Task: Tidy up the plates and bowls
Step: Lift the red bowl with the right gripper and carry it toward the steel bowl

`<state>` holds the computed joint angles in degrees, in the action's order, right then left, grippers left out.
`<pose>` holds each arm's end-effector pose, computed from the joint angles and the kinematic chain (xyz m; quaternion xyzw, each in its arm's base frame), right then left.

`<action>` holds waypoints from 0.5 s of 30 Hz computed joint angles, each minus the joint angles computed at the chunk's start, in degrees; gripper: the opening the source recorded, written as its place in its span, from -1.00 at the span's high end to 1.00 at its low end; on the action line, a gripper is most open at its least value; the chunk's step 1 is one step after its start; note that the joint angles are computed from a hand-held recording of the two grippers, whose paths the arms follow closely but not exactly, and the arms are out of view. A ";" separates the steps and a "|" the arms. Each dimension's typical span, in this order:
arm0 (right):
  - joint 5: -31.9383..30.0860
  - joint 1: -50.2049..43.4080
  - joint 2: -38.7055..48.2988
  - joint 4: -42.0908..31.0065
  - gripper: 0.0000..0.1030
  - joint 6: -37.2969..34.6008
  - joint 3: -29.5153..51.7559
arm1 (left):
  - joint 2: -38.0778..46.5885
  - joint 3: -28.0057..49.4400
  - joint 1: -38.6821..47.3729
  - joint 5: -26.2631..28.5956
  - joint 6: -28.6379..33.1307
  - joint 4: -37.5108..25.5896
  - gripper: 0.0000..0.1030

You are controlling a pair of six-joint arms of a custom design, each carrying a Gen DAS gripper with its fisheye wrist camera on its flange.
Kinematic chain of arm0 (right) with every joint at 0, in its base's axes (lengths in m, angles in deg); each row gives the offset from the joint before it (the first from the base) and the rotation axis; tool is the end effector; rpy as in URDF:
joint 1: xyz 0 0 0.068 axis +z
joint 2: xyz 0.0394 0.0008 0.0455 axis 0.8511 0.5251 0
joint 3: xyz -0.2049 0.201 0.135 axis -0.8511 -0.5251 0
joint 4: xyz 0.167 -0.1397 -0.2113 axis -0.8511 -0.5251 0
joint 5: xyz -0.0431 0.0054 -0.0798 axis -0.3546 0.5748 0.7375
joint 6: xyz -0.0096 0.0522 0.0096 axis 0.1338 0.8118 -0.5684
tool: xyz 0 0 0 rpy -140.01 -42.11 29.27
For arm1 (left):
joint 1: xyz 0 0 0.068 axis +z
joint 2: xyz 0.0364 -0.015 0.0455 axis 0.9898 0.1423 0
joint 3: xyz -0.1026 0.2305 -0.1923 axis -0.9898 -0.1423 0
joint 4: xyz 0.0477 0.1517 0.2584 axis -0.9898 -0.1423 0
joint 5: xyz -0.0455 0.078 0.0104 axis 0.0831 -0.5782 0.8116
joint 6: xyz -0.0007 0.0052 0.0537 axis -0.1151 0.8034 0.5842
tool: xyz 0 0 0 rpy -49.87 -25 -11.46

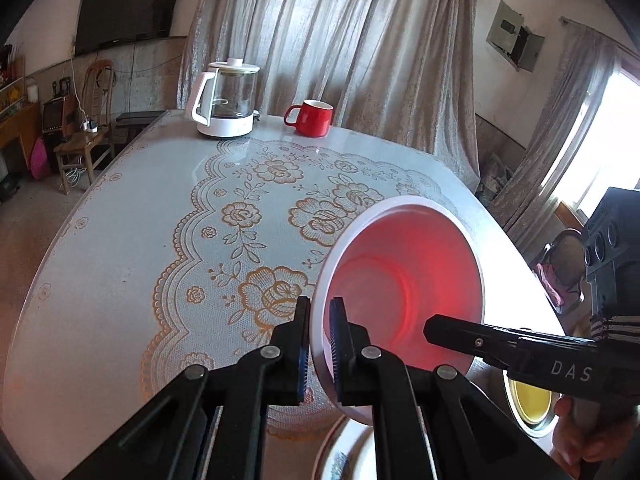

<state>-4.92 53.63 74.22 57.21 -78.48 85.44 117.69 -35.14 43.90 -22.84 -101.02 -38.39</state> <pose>0.3549 -0.0073 0.1558 -0.1559 0.9196 0.2796 0.2277 0.2302 -0.1617 0.1753 -0.1085 0.9083 -0.0909 0.3936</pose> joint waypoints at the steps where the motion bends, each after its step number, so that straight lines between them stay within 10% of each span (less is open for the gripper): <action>1: -0.60 -1.09 -0.78 0.02 0.77 -0.70 -1.05 | -0.19 0.23 -1.67 -1.30 -0.52 -0.74 0.82; 15: -7.01 -17.72 -6.68 -4.34 0.75 -13.01 -8.18 | 4.27 5.96 -17.13 -8.72 -5.05 -2.72 0.81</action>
<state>-11.93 35.90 67.54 52.87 -91.49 77.27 121.97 -29.19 26.77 -31.56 -106.08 -41.12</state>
